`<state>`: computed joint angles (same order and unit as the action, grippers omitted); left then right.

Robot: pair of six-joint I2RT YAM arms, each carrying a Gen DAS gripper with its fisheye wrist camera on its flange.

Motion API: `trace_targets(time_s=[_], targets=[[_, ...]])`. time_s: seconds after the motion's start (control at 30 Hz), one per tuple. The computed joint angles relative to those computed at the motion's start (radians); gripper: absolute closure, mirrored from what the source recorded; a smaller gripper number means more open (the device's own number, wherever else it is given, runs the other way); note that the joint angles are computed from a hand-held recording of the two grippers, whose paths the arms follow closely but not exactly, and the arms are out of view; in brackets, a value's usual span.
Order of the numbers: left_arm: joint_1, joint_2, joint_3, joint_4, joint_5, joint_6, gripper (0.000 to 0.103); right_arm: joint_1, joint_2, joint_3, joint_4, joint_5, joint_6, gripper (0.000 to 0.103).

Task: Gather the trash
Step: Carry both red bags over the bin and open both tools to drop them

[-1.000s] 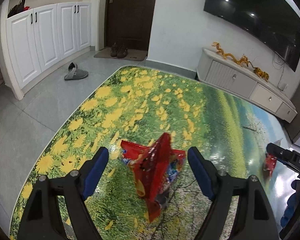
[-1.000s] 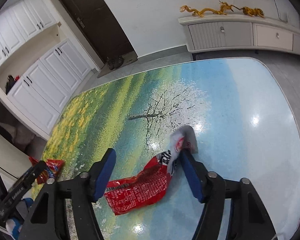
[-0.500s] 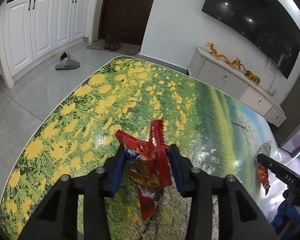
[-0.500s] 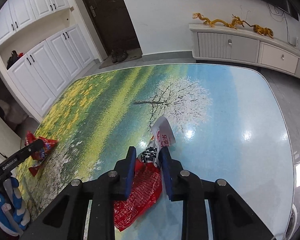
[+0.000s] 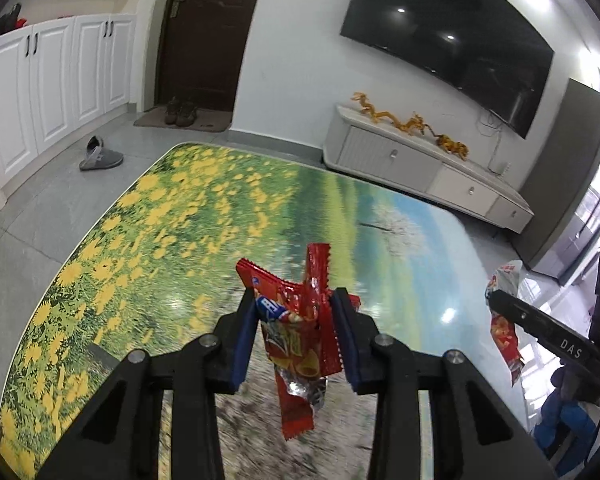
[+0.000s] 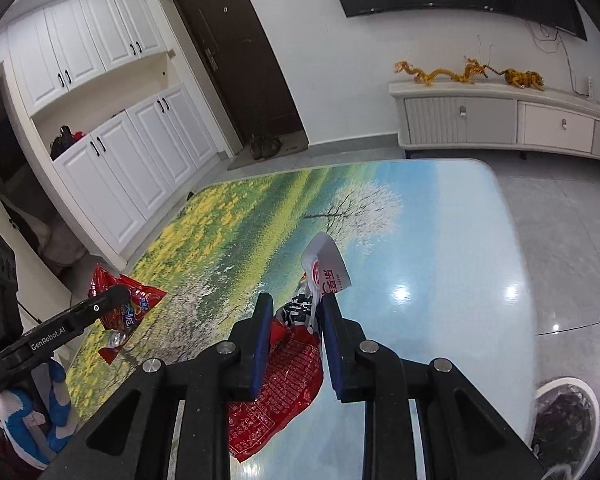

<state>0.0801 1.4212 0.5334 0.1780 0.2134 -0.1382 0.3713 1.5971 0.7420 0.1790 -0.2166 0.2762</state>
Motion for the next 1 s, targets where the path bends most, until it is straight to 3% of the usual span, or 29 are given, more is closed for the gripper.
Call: trace_targets(time_s=[0.27,0.43,0.57,0.7,0.87,1.0], targets=[[-0.271,-0.267,-0.025,-0.135,-0.123,-0.079,0.068,-0.171,-0.395,-0.191,-0.108,-0.049,-0.030,0.080],[-0.476,-0.295,0.028,-0.181,-0.228,-0.140,0.068,-0.363,-0.618,-0.251,-0.243,-0.117,-0.111,0.080],[-0.654,-0.229,0.103,-0.194,-0.325,-0.183,0.068,-0.553,-0.719,-0.281,-0.321,-0.200,-0.186,0.080],[-0.805,-0.078,0.207,-0.184,-0.386,-0.214,0.068,-0.770,-0.708,-0.300,-0.353,-0.307,-0.295,0.080],[-0.925,0.132,0.344,-0.177,-0.417,-0.249,0.068,-1.015,-0.547,-0.297,-0.319,-0.432,-0.417,0.080],[-0.984,0.300,0.466,-0.187,-0.408,-0.262,0.068,-1.119,-0.402,-0.294,-0.277,-0.466,-0.499,0.079]])
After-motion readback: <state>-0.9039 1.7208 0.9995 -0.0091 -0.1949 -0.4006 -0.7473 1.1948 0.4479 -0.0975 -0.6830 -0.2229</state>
